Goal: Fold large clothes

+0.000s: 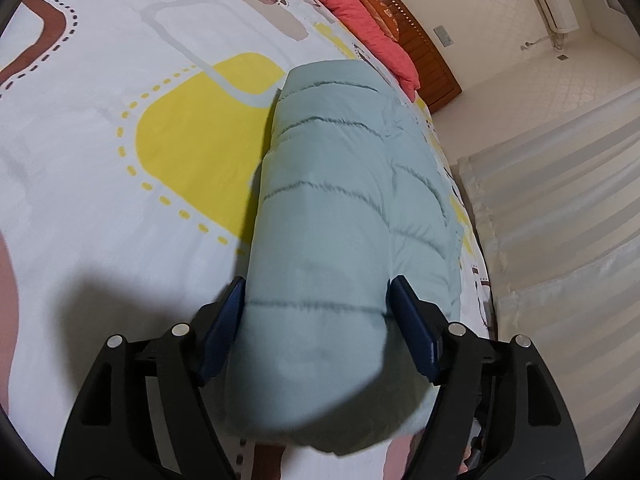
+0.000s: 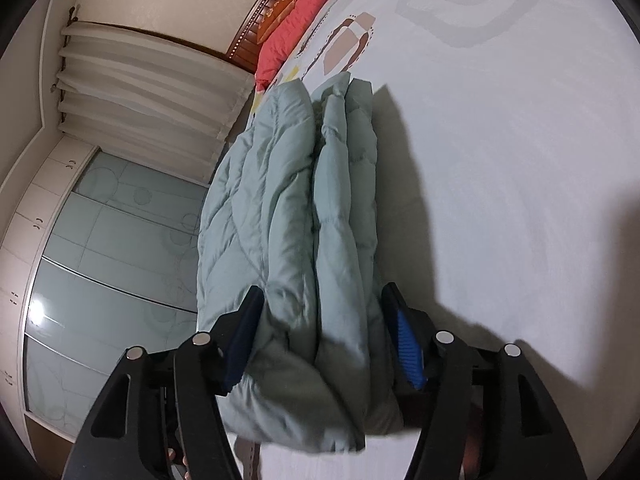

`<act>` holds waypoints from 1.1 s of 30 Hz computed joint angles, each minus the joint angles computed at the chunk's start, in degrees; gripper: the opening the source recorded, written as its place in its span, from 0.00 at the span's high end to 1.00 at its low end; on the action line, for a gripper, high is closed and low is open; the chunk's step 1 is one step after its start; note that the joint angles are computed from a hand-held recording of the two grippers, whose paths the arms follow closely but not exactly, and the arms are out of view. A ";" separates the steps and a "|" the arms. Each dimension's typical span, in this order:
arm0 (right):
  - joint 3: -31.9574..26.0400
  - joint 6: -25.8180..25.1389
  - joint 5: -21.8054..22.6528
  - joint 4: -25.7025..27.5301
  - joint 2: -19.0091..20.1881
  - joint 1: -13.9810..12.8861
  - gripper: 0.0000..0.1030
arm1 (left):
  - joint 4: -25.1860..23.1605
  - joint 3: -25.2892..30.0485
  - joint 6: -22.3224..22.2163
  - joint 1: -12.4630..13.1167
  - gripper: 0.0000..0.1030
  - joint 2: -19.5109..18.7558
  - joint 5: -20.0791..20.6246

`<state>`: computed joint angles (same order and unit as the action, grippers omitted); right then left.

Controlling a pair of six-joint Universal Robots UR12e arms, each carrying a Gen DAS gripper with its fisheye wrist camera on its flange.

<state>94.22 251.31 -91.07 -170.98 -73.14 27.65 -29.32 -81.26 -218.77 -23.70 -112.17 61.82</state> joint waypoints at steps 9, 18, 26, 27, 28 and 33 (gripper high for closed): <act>0.02 0.29 -1.40 2.52 -0.68 0.91 0.43 | -1.44 -1.37 2.59 -0.47 0.31 1.60 2.87; -2.96 -2.97 -10.16 13.73 -2.14 4.51 0.41 | -5.97 -1.60 11.73 -3.54 0.19 4.49 17.80; -9.32 -7.88 -22.98 29.29 -1.41 8.79 0.29 | -6.31 -2.78 17.29 -6.56 0.10 6.86 29.94; -10.23 -8.41 -24.55 31.20 -1.19 9.31 0.29 | -6.11 -3.12 17.27 -6.82 0.10 7.20 30.99; -10.94 -8.90 -25.88 32.54 -1.01 9.76 0.29 | -6.07 -3.27 17.24 -7.15 0.09 7.50 32.43; -14.08 -11.08 -30.83 37.04 -0.05 11.66 0.28 | -5.32 -3.32 18.33 -8.57 0.07 8.49 37.63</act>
<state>80.14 240.23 -121.90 -133.94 -73.19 39.31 -34.64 -84.57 -200.44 -32.27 -103.68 99.45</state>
